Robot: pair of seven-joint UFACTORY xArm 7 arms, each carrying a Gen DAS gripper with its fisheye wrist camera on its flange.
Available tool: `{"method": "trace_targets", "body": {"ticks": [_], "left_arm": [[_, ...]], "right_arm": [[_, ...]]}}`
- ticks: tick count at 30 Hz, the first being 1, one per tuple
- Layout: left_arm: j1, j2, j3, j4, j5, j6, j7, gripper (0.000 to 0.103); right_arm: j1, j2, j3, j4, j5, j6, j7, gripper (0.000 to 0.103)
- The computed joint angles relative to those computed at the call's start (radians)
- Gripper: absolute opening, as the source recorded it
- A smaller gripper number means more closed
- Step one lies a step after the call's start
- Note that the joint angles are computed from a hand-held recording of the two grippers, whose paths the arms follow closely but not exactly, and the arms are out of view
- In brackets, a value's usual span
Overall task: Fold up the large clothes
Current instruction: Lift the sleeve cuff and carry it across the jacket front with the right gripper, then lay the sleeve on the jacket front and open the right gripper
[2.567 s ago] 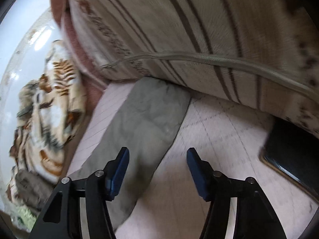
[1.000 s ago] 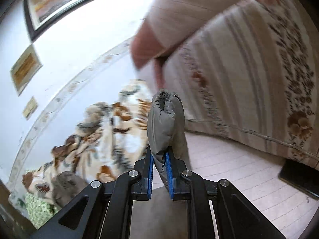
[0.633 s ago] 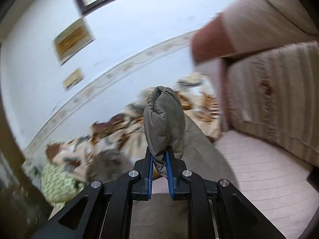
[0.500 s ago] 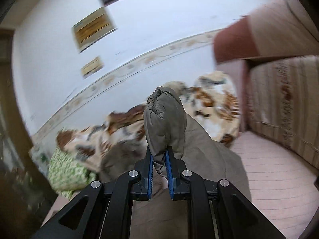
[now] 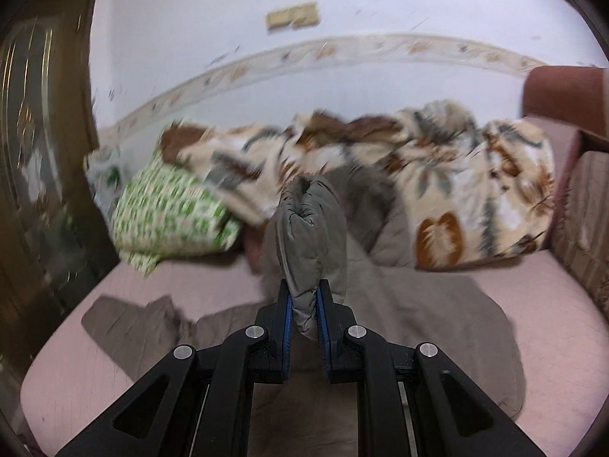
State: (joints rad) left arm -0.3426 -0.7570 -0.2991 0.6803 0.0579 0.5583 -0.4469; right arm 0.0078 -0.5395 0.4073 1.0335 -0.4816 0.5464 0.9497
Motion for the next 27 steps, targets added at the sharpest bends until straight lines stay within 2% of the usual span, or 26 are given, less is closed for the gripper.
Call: {"method": "trace_targets", "body": {"ticks": [2, 9, 17, 21, 27], "left_arm": [[0.009, -0.018, 0.002, -0.009, 0.004, 0.001, -0.007, 0.103], [0.004, -0.040, 0.022, -0.021, -0.010, 0.018, -0.001, 0.103], [0.013, -0.026, 0.026, -0.013, -0.025, 0.033, -0.003, 0.103], [0.016, -0.022, 0.028, -0.014, -0.030, 0.040, -0.011, 0.103], [0.023, -0.011, 0.022, -0.012, -0.021, 0.047, -0.015, 0.103]], "right_arm": [[0.001, 0.065, 0.036, 0.025, -0.008, 0.010, 0.013, 0.013], [0.066, 0.265, 0.066, 0.090, -0.092, 0.051, 0.093, 0.013], [0.176, 0.383, -0.007, 0.109, -0.098, 0.034, 0.099, 0.014], [0.238, 0.415, -0.075, 0.087, -0.014, -0.010, 0.055, 0.015], [0.324, 0.450, -0.189, 0.040, 0.275, -0.083, -0.130, 0.018]]}}
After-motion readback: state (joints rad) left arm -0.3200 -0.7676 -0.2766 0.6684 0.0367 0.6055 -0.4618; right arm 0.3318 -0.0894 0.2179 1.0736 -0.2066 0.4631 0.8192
